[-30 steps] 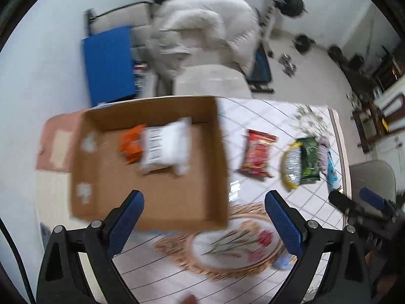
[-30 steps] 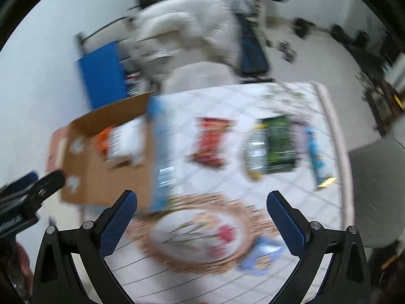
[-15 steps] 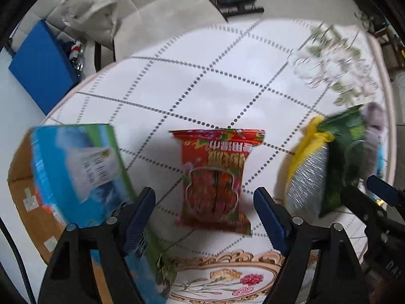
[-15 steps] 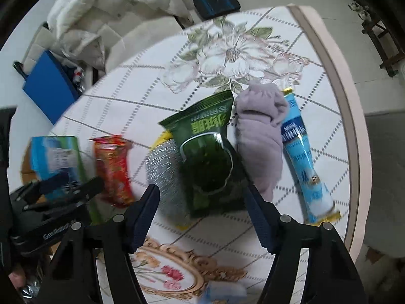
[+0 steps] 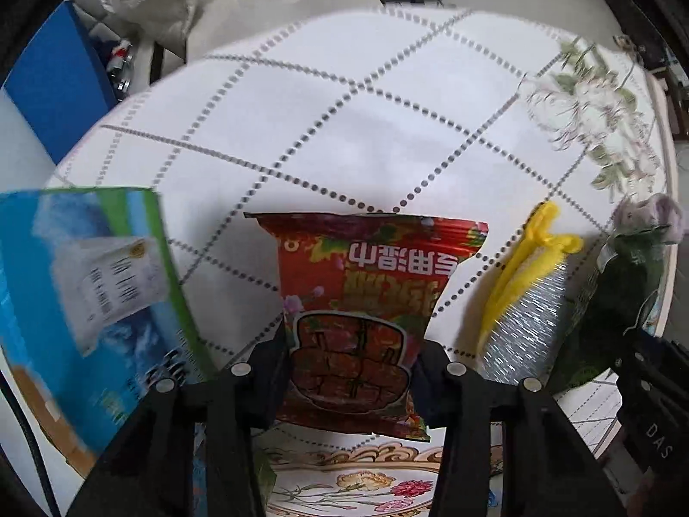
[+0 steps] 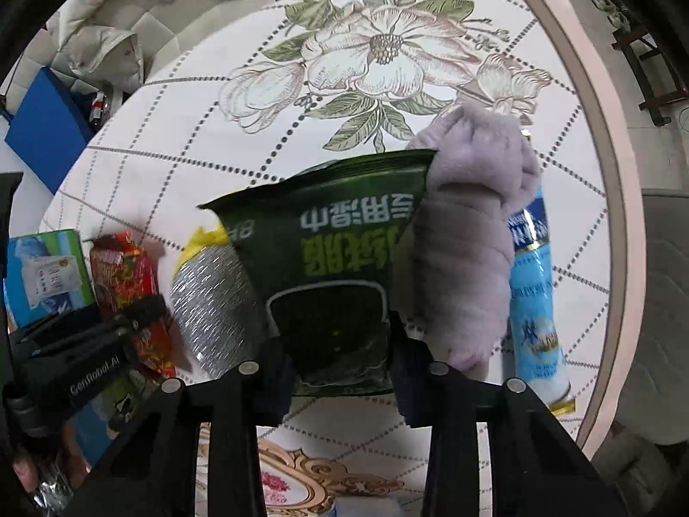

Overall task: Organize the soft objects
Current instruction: 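Grasp red snack bag with left tool while right tool grasps green bag, then lower both snack bags into the box and release them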

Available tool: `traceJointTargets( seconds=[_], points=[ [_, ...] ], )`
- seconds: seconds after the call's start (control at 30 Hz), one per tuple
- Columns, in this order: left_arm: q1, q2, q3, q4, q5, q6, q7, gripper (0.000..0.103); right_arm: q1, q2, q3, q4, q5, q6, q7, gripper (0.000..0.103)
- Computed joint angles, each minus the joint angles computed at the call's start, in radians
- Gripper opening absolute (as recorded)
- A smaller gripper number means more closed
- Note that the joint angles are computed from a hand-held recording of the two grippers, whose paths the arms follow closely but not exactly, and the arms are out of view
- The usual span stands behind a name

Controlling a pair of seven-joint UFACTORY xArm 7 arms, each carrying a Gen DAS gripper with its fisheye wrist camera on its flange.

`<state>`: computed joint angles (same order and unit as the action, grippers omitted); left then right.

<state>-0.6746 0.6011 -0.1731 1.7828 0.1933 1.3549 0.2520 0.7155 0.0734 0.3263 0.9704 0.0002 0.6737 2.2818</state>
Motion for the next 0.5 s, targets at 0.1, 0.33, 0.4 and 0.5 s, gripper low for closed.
traceJointTargets(
  seconds=[0.1, 0.33, 0.4, 0.5],
  points=[
    [0.037, -0.063, -0.018, -0.031, -0.056, -0.01, 0.031, 0.042, 0.013, -0.021, 0.006, 0.039, -0.056, 0.059, 0.063, 0.036],
    [0.105, -0.162, -0.042, 0.028, -0.181, 0.055, 0.103, 0.042, 0.034, -0.017, 0.025, 0.256, -0.184, 0.305, 0.129, 0.035],
    [0.133, -0.175, -0.041, 0.073, -0.223, 0.096, 0.131, 0.042, 0.056, 0.05, 0.025, 0.415, -0.25, 0.409, 0.127, 0.035],
    [0.198, -0.186, -0.027, 0.149, -0.286, 0.166, 0.192, 0.042, 0.115, 0.151, 0.009, 0.637, -0.332, 0.534, 0.094, 0.035]
  ],
)
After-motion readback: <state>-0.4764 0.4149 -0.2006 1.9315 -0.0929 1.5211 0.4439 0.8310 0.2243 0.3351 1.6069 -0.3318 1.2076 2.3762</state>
